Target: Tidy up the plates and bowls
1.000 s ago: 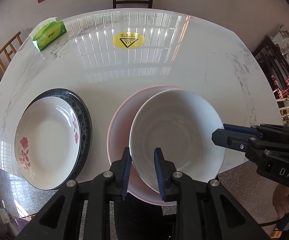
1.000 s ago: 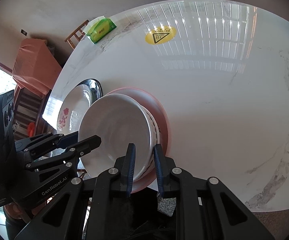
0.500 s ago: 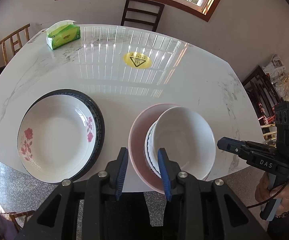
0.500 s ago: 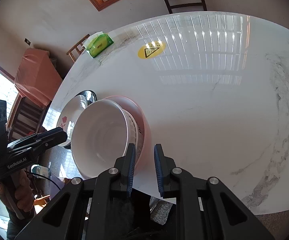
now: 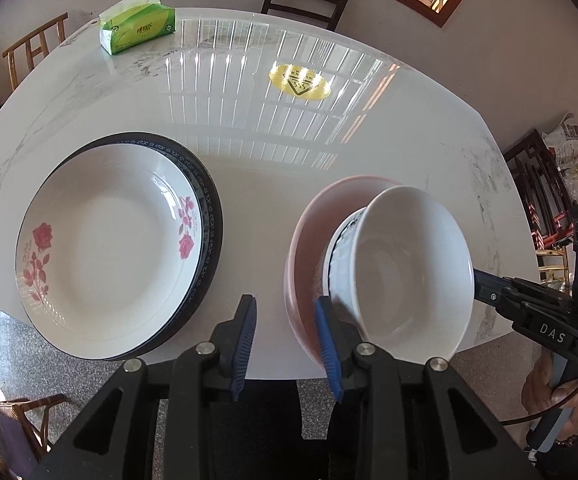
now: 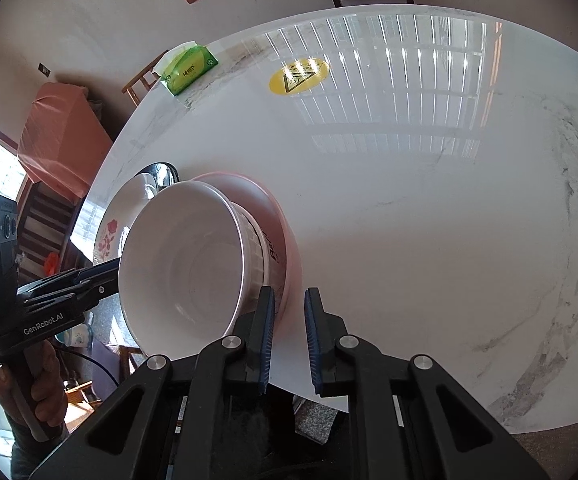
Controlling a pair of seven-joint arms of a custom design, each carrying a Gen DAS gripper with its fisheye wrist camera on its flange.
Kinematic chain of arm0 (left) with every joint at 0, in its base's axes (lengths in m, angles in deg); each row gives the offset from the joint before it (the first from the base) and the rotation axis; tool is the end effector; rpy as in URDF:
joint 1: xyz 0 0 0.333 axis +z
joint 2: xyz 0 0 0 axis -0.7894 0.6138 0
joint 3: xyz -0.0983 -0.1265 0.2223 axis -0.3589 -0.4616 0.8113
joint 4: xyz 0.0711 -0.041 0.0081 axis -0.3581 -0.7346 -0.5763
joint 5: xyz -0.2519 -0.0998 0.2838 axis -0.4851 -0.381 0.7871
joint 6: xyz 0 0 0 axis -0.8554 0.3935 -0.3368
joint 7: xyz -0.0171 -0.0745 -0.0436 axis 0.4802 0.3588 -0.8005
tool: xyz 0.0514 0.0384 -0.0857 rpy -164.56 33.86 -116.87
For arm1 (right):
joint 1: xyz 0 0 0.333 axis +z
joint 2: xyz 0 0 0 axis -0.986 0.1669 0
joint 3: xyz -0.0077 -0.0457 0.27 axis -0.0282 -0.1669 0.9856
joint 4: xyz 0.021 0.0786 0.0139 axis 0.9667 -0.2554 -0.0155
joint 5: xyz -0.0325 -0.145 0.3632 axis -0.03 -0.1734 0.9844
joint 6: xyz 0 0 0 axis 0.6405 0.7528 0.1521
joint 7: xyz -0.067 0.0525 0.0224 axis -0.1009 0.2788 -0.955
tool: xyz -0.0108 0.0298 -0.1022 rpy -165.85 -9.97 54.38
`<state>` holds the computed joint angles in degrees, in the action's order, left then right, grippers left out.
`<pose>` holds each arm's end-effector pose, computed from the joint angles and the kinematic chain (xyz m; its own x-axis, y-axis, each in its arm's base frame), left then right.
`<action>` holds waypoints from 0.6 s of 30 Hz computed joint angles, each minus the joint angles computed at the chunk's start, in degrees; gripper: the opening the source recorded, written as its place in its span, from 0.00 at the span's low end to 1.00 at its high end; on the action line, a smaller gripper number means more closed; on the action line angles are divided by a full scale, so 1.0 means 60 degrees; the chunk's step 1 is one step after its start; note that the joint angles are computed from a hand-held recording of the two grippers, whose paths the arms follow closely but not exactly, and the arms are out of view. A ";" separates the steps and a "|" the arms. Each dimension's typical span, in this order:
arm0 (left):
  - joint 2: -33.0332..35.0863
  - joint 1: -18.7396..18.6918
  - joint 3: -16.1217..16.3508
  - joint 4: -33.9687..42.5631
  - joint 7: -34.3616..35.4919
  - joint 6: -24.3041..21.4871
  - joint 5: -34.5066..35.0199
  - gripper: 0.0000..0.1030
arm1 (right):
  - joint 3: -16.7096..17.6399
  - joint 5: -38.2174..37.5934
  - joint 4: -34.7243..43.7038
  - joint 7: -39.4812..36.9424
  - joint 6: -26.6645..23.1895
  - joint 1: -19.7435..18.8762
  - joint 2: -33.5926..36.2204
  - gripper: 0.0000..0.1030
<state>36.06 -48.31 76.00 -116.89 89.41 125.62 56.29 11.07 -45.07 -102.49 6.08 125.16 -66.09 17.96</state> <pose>0.5920 -0.0169 0.4922 -0.0881 -0.9552 0.2826 -0.9380 -0.0159 -0.3462 0.5948 0.2197 0.4772 0.1909 -0.9211 -0.3393 -0.9282 -0.0569 -0.3677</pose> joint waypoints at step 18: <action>0.0671 -0.0335 -0.0134 0.0780 -0.1607 -0.0443 0.1982 0.39 | 0.0051 -0.1239 0.1352 0.0406 -0.1379 0.0035 0.0870 0.14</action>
<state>40.09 -50.32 75.20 -112.21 79.77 122.96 68.18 11.37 -52.51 -94.38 8.51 116.88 -65.88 23.18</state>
